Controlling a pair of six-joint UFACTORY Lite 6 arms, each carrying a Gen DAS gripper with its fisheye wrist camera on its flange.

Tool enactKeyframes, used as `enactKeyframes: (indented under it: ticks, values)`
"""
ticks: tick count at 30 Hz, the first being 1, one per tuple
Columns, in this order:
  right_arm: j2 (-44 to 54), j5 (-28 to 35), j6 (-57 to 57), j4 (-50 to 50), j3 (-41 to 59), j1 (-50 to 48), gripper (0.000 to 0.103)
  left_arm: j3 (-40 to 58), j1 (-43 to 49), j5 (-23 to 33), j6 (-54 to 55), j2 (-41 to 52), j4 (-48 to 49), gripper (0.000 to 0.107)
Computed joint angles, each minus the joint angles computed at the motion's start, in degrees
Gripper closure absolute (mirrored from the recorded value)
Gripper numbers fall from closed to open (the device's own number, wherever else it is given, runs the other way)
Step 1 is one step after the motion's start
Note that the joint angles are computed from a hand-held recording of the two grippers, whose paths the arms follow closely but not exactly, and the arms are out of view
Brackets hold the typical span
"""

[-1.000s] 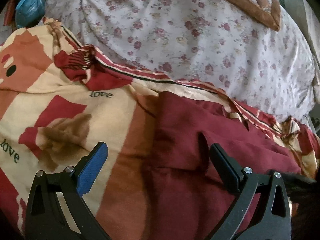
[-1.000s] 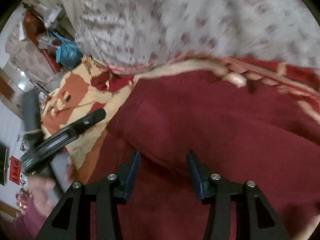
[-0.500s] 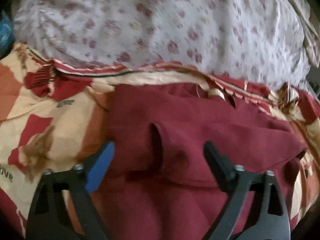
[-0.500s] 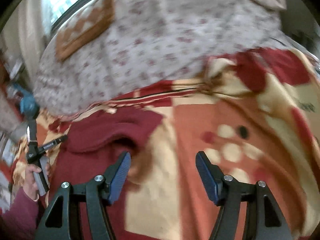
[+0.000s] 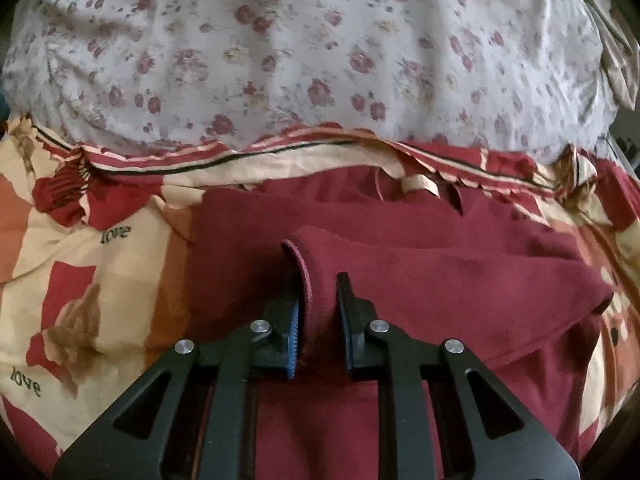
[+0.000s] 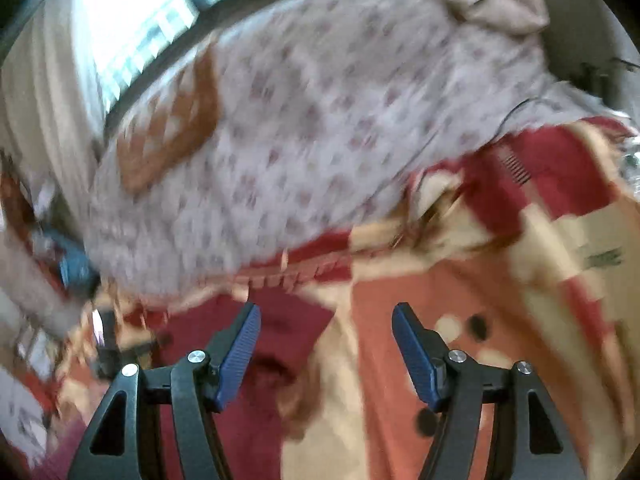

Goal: Fold small clothes

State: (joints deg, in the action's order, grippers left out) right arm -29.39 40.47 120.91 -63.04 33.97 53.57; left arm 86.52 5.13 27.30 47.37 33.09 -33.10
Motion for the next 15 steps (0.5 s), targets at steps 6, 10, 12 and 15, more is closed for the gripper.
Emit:
enactKeyframes:
  ticks: [6,10,12,15]
  values:
    - [19.1,-12.9,8.1,-7.8,6.2,-3.4,0.037,6.3,4.4,1.7,-1.6,3.2,-1.3,0.093]
    - [27.2,-15.8,10.4,-11.1,10.0,-7.1,0.036,5.7,6.4,2.5,1.3,5.3,-2.4,0.092]
    - [32.7,-19.6,14.1,-14.8,12.5,-10.4,0.030,4.0,6.8,1.0,4.3,5.9,-4.8,0.092]
    - [42.1,-26.3,22.3,-23.1,17.8,-15.5,0.030,4.1,7.1,0.6,6.3,7.5,-7.8,0.092]
